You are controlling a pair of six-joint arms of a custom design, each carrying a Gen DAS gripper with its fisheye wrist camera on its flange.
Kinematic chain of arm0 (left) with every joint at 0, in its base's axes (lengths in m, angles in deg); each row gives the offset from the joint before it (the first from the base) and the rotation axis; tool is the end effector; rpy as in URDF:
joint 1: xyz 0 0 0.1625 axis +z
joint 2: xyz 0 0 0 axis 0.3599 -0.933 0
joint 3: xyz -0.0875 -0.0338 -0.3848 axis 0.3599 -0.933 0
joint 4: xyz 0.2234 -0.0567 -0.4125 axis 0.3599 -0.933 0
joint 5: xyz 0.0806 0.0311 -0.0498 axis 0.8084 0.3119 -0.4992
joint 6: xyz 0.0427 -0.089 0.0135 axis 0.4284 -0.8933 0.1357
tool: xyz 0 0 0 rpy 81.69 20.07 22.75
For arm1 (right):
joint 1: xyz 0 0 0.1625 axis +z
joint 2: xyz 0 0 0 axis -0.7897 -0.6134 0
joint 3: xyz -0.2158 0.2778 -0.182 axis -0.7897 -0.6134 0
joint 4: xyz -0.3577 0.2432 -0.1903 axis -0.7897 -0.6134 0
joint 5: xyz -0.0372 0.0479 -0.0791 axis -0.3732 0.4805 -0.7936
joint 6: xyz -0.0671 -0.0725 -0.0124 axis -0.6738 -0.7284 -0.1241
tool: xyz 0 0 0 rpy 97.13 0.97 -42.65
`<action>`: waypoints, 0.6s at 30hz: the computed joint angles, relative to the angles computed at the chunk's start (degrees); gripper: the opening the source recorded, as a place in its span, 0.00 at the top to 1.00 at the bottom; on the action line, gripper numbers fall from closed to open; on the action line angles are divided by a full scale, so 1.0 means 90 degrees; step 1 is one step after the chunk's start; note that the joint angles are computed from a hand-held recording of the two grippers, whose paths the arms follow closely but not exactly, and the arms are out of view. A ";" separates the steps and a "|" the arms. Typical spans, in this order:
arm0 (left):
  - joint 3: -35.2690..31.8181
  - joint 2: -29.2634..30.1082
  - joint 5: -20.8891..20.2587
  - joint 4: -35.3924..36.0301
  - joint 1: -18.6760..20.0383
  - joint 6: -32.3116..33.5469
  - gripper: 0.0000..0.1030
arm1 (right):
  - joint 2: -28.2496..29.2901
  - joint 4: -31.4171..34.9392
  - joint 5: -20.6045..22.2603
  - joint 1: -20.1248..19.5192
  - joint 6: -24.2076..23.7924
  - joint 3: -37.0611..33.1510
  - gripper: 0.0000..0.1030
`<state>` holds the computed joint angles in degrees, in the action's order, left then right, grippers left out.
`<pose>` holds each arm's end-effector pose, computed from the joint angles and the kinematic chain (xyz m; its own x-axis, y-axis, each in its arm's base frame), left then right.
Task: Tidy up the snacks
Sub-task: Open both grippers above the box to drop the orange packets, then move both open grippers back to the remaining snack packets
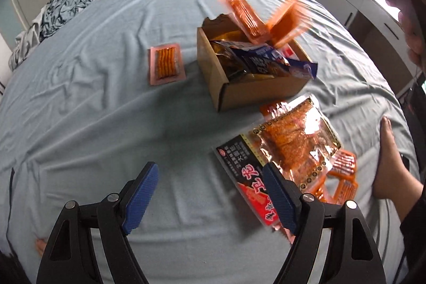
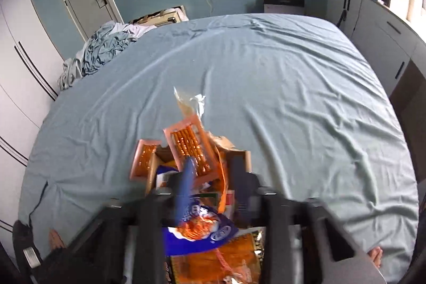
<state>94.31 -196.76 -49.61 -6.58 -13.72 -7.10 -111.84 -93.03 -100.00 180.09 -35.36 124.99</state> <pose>-0.2361 -0.2173 0.2796 -0.7356 -0.0518 -0.6754 0.2668 0.8943 -0.3592 0.3997 -0.3561 0.2415 -0.8425 -0.4296 0.3250 -0.5378 0.7048 -0.4626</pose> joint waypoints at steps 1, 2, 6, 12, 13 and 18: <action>0.0048 -0.0088 -0.0015 -0.0015 -0.0012 0.0041 0.22 | -0.0043 -0.0204 0.0110 -0.0029 -0.0025 0.0117 0.34; 0.0090 -0.0158 -0.0014 -0.0028 -0.0012 0.0073 0.22 | -0.0093 -0.0447 0.0217 -0.0091 -0.0067 0.0263 0.34; 0.0177 -0.0325 -0.0023 0.0042 0.0022 0.0105 0.22 | -0.0324 -0.0345 -0.0016 -0.0220 -0.0020 0.0565 0.33; 0.0319 -0.0427 -0.0182 -0.0089 0.0067 0.0034 0.22 | -0.0866 0.0167 -0.1348 -0.0052 -0.0304 0.1162 0.33; 0.0334 -0.0386 -0.0214 -0.0091 0.0052 0.0068 0.22 | -0.0948 0.0248 -0.1471 -0.0043 -0.0331 0.1264 0.33; 0.0405 -0.0148 -0.0462 -0.0207 -0.0020 0.0378 0.22 | -0.1768 0.1198 -0.1314 -0.0661 -0.0773 0.2081 0.33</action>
